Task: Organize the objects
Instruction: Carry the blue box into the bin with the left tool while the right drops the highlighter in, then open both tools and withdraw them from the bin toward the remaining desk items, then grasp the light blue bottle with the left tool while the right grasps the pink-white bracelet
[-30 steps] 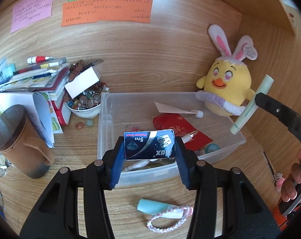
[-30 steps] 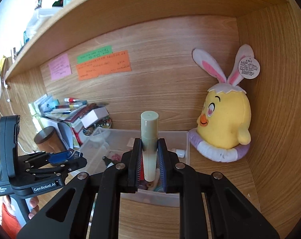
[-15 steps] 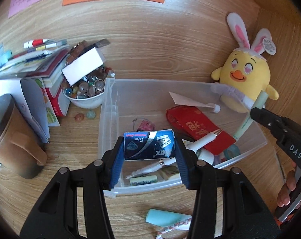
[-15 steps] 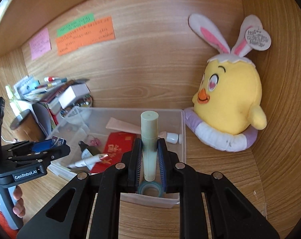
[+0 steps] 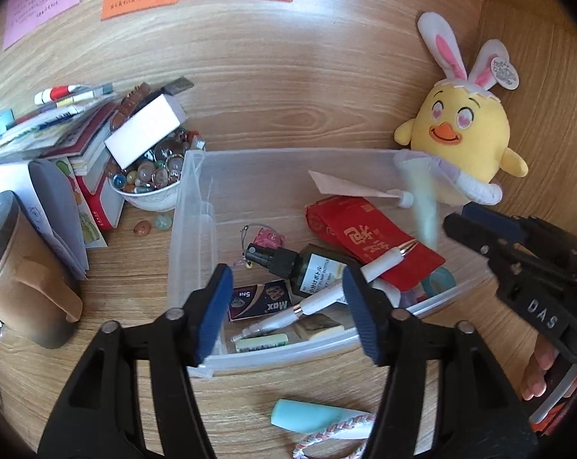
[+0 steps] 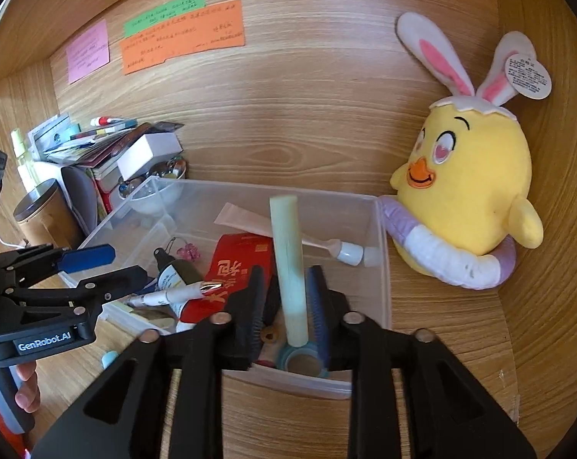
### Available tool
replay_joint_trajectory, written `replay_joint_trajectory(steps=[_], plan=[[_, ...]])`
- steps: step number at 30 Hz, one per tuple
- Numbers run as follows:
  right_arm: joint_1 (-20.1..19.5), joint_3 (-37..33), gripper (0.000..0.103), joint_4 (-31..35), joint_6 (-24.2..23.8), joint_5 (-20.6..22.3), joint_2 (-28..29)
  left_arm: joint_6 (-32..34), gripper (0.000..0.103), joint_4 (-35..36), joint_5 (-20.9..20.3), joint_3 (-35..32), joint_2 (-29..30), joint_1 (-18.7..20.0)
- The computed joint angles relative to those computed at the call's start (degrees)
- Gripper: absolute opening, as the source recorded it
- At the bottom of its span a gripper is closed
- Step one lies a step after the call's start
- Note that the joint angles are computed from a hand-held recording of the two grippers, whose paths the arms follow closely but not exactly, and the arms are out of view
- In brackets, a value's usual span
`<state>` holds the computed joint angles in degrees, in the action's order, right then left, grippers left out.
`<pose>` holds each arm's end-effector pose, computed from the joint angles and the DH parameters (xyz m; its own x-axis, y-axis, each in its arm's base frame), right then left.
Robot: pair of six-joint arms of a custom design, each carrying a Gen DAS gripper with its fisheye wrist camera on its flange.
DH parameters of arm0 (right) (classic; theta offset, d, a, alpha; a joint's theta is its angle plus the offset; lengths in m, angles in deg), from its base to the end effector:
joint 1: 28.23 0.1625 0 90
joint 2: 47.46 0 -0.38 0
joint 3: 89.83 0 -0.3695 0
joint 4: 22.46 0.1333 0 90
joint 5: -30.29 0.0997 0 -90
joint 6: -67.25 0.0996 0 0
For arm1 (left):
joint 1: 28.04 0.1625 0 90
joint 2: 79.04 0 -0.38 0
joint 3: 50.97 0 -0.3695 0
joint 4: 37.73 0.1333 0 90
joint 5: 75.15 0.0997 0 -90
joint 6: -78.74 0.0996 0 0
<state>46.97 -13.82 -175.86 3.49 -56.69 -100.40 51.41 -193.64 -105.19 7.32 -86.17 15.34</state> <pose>-0.0472 -0.7212 0.3097 -0.6054 -0.5629 0.5627 -0.7877 0.5251 -0.3222 -0.3710 -0.6526 -0.1010 -0.7705 -0.1162 -0.6268 0.3930 0.6876 -0.6105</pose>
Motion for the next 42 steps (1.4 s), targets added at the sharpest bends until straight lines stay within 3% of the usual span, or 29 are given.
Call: replay_joint_trajectory(steps=[6,16,26,32,34,38,42], plan=[[-0.3,2.0,0.053,0.0,-0.6,2.5,-2.1,1.9,0.069,-2.4,1.2,0.9,-0.3,-1.5],[-1.0,7.4,0.064,0.6,-2.3,6.1,-7.3,1.2,0.082,-7.5,3.8,8.4,-3.9,-4.3],[-3.2,13.2,0.064,8.5,-6.3,7.8,-13.2,-7.2,0.082,-3.0,3.5,18.5,-8.8,-5.7],[-3.7,15.5,0.063,11.2,-8.2,3.3,-12.8,-12.1,0.082,1.6,0.6,20.4,-9.4,-4.9],[-3.5,15.5,0.059,11.7,-8.3,1.4,-12.0,-13.3,0.082,2.7,-0.3,20.7,-9.3,-4.5],[-3.1,13.0,0.040,16.4,-8.1,-2.5,-9.5,-15.6,0.082,3.7,-1.3,22.0,-9.7,-4.1],[-2.8,11.6,0.038,17.8,-7.1,-4.5,-7.8,-17.0,0.082,4.6,-1.4,23.1,-10.4,-3.9]])
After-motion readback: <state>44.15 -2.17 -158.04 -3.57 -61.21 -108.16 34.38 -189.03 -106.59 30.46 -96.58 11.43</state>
